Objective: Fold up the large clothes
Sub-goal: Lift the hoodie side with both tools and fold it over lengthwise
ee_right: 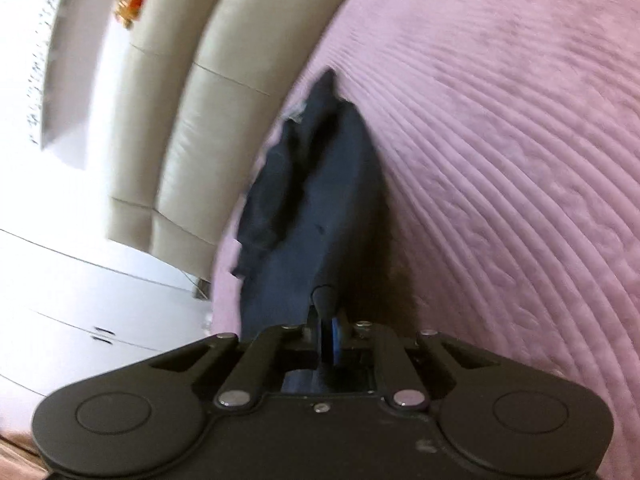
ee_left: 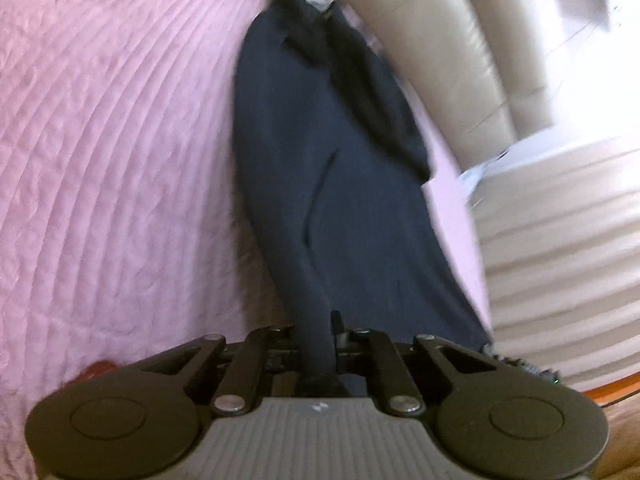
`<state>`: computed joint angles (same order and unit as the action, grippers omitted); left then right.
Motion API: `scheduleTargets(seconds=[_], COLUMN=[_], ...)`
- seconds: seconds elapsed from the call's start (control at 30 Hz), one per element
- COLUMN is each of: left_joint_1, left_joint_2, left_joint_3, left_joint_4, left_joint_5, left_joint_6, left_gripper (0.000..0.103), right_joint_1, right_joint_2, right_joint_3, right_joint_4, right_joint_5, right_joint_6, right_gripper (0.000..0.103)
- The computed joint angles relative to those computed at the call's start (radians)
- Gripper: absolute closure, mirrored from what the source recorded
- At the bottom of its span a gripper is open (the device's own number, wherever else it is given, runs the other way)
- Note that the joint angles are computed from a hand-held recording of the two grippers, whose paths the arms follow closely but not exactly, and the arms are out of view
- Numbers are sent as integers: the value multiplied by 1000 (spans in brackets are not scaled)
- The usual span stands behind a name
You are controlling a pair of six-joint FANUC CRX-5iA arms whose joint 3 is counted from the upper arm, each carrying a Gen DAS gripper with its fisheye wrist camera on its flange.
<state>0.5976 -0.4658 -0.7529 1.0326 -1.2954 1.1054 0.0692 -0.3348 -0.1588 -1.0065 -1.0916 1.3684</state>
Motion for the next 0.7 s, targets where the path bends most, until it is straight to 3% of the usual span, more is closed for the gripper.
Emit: scheduleTargets(seconds=[0.17, 0.37, 0.43, 0.57, 0.7], left_joint_1=[-30, -113, -178, -229, -293], left_joint_2=[-12, 57, 104, 195, 314], left_joint_3=[12, 117, 175, 272, 387], left_joint_4=[109, 170, 198, 290, 375], left_joint_5=[75, 191, 270, 337, 437], left_joint_6=[-50, -72, -86, -130, -180], left_gripper=[93, 93, 93, 93, 93], right_joint_1=[-13, 3, 12, 24, 60], right_joint_2=[41, 157, 192, 288, 408], right_joint_3=[68, 200, 240, 362, 527], right_joint_4=[-80, -156, -184, -208, -153], right_joint_5=[48, 107, 141, 187, 249], right_joint_6=[36, 102, 116, 123, 73], right_gripper=[95, 95, 95, 95, 95])
